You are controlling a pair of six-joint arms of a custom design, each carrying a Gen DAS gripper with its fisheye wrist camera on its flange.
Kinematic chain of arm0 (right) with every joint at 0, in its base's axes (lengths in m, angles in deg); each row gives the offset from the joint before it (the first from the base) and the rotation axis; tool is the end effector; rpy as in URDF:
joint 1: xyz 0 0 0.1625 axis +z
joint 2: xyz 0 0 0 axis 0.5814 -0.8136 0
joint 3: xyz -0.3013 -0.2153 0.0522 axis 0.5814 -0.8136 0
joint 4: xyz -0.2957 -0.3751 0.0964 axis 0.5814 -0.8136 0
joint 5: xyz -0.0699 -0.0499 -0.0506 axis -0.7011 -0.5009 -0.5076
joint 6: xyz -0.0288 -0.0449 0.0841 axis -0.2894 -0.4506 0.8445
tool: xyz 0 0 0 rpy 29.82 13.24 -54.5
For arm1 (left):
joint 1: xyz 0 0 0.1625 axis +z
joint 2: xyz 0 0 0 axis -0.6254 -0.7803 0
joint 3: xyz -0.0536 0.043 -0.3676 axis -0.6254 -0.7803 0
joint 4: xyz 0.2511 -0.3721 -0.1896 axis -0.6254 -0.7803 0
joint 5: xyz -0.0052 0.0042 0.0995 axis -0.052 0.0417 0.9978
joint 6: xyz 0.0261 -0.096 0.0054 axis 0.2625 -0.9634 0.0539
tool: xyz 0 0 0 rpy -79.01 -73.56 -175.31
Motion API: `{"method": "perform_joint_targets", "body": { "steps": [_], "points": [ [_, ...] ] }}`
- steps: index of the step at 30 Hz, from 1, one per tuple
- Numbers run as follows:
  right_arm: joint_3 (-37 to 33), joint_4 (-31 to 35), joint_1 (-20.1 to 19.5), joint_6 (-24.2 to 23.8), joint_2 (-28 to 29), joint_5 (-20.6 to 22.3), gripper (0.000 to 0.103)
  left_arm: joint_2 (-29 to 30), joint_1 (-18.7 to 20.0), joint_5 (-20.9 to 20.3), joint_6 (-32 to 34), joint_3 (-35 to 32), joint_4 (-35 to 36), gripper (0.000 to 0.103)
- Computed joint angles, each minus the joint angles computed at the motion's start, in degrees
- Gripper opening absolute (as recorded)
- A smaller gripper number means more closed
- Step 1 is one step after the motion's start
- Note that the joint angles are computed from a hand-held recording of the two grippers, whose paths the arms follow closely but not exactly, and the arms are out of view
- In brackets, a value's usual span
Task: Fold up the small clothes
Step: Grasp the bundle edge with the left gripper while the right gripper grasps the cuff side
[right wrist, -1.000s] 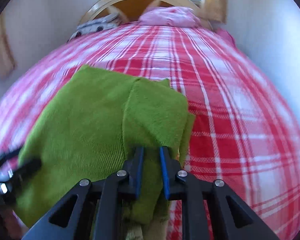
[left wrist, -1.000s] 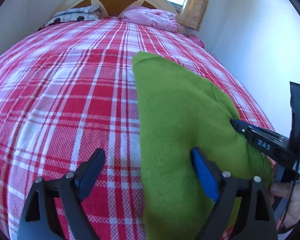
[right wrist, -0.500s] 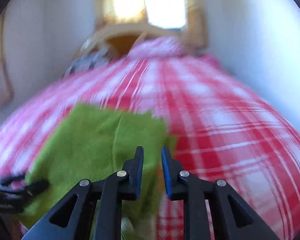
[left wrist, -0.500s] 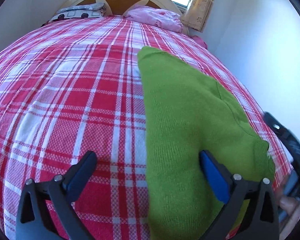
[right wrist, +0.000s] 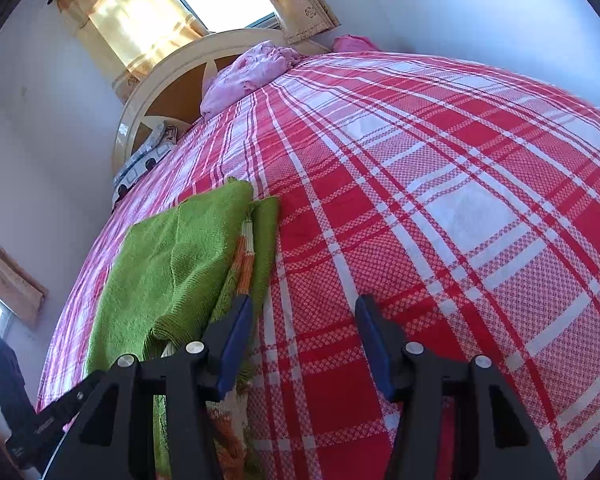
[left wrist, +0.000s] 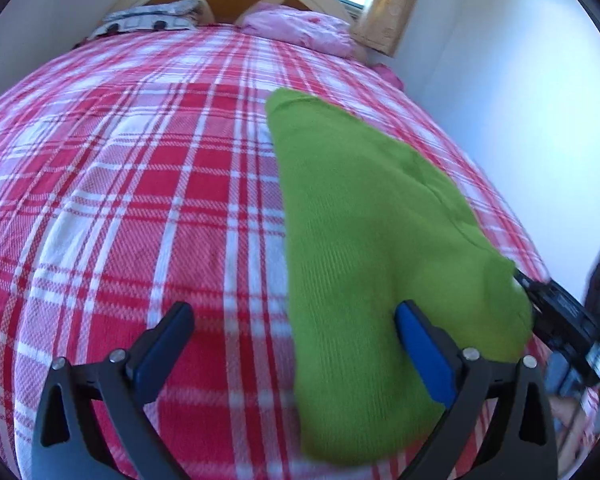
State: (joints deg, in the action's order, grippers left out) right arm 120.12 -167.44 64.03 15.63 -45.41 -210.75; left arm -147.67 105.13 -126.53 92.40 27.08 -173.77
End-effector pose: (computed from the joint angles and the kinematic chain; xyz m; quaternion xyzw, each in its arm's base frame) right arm 0.1567 -0.5298 0.0997 -0.1814 -0.7999 0.5253 0.2266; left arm -0.1092 -0.6579 0.1833 0.3063 0.9235 -0.1853 0.1380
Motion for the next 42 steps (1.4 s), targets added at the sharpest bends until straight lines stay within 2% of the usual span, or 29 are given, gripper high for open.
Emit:
{"method": "perform_joint_targets", "body": {
  "steps": [2, 4, 5, 7, 9, 12, 14, 16, 18, 20, 21, 23, 25, 27, 32, 35, 42],
  "points": [
    [0.48, -0.44, -0.18, 0.34, -0.39, 0.85, 0.055, -1.26, 0.75, -2.23, 1.32, -0.22, 1.39, 0.098],
    [1.12, -0.95, -0.41, 0.20, -0.65, 1.09, 0.055, -1.09, 0.85, -2.68, 1.71, -1.26, 1.12, 0.091],
    [1.14, -1.01, -0.42, 0.16, -0.66, 1.09, 0.055, -0.61, 0.80, -2.51, 1.58, -2.27, 0.58, 0.088],
    [1.19, -0.91, -0.40, 0.36, -0.73, 1.15, 0.055, 1.00, 0.61, -2.67, 1.33, -4.87, 0.31, 0.073],
    [1.10, -0.39, -0.37, 0.97, -0.88, 1.32, 0.055, 3.90, 0.14, -2.81, 0.79, -8.87, 2.03, 0.070],
    [1.79, -0.27, -0.70, 0.29, -2.50, 5.36, 0.055, 7.33, -0.36, -3.61, 0.90, -12.38, 3.52, 0.070],
    [-0.29, 2.08, -0.20, -1.99, -2.31, 5.39, 0.055, 10.95, -1.10, -1.78, 0.34, -15.23, 5.56, 0.070],
    [-3.59, 8.17, 0.01, -4.17, -2.18, 5.44, 0.055, 13.23, -1.03, -1.58, -1.11, -17.24, 7.85, 0.071],
    [-6.18, 13.69, -0.55, -4.86, -1.99, 6.04, 0.055, 15.04, -0.47, -2.77, -3.95, -19.14, 10.69, 0.076],
    [-9.55, 21.77, -1.20, -4.07, -0.92, 3.40, 0.055, 16.00, 0.07, -3.71, -6.58, -20.14, 13.14, 0.083],
    [-10.18, 22.22, -1.80, -5.06, -0.10, 4.06, 0.055, 15.88, 0.01, -3.71, -6.38, -19.76, 12.54, 0.084],
    [-9.56, 17.37, -3.38, -7.85, 1.07, 8.56, 0.061, 15.11, -0.75, -1.98, -3.24, -17.51, 9.50, 0.085],
    [-7.65, 14.83, -4.66, -6.85, 0.17, 12.76, 0.061, 14.30, -1.16, -1.06, -0.75, -15.30, 6.53, 0.086],
    [-6.82, 13.85, -5.05, -6.34, -0.22, 14.34, 0.061, 13.94, -1.24, -1.09, 0.05, -14.53, 5.50, 0.086],
    [-7.78, 15.06, -3.99, -9.40, 0.60, 14.05, 0.061, 13.45, -0.82, -2.10, 0.15, -14.53, 5.96, 0.086],
    [-8.73, 16.87, -3.69, -9.63, 0.88, 12.81, 0.063, 13.22, -0.84, -2.24, 0.34, -14.17, 5.69, 0.086],
    [-10.64, 18.67, -2.42, -11.02, 2.38, 8.06, 0.063, 14.25, -0.94, -2.16, 0.34, -15.07, 5.52, 0.086]
  ]
}}
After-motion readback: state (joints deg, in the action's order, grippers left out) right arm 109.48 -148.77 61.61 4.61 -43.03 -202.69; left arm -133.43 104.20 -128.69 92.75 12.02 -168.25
